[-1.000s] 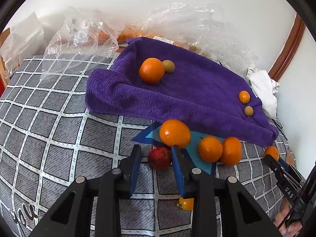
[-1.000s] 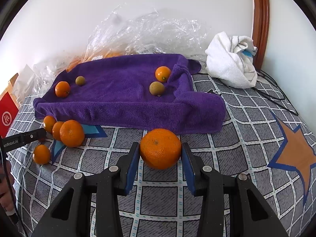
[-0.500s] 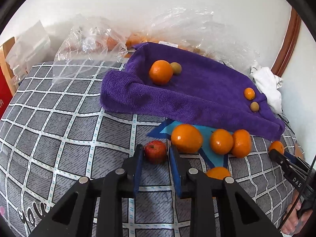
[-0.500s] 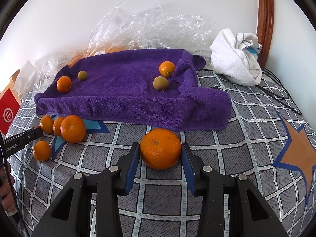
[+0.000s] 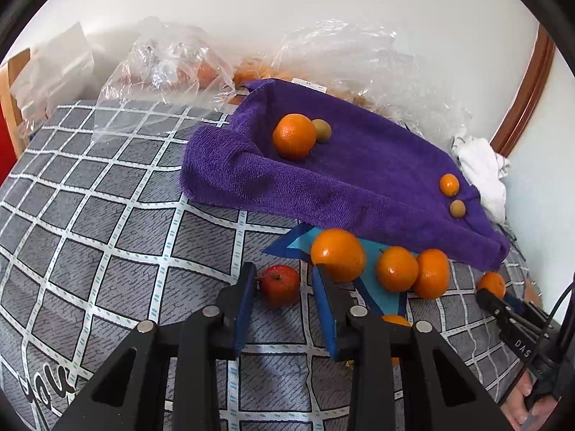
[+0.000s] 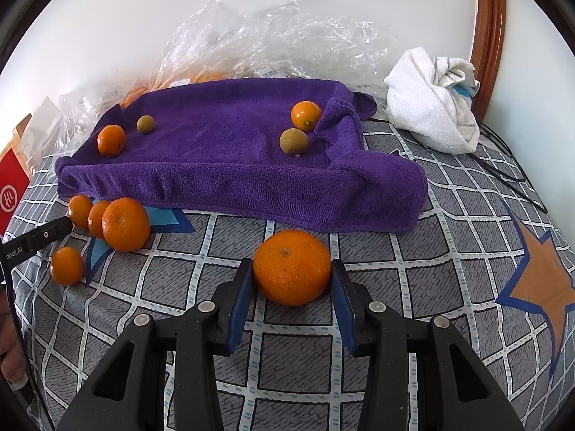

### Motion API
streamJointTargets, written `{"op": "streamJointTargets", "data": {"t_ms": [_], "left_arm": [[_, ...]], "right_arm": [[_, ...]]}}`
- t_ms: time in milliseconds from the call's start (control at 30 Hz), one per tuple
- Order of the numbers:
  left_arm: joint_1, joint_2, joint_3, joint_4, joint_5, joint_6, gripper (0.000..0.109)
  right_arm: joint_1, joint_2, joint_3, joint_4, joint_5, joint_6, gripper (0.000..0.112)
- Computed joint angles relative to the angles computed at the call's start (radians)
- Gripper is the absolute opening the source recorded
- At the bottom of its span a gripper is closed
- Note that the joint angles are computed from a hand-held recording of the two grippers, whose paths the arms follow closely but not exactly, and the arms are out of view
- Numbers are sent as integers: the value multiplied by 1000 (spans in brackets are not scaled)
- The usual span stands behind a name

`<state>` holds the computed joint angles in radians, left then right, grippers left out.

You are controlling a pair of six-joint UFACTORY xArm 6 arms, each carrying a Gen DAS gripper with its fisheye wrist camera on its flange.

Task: Organize fruits
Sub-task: 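Lift and carry the strawberry and orange toward the purple towel with both tools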

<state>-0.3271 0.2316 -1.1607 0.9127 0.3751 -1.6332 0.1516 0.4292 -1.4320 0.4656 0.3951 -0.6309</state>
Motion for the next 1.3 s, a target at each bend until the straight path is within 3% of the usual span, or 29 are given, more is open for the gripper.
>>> {"op": "streamJointTargets", "data": {"t_ms": [167,600,867,1200,1300], "left_arm": [[36,-20,45,91,-99,-143,22],[2,-53,36,284,-20,-294,22],[35,-84,72,341,-71,-405,22],[44,-101,88,376,-71,-466,22],[56,-122,102,489,-93,-593,22]], "right_arm": [[-1,-4,4,24,-5,-20,42],[-18,-8,-5,143,10,-81,42],[-17,-14,2,137,1,-62,42],[-12,-44,33,127,-18,-60,42],[-7,-49,35,124,-21,-55,42]]}}
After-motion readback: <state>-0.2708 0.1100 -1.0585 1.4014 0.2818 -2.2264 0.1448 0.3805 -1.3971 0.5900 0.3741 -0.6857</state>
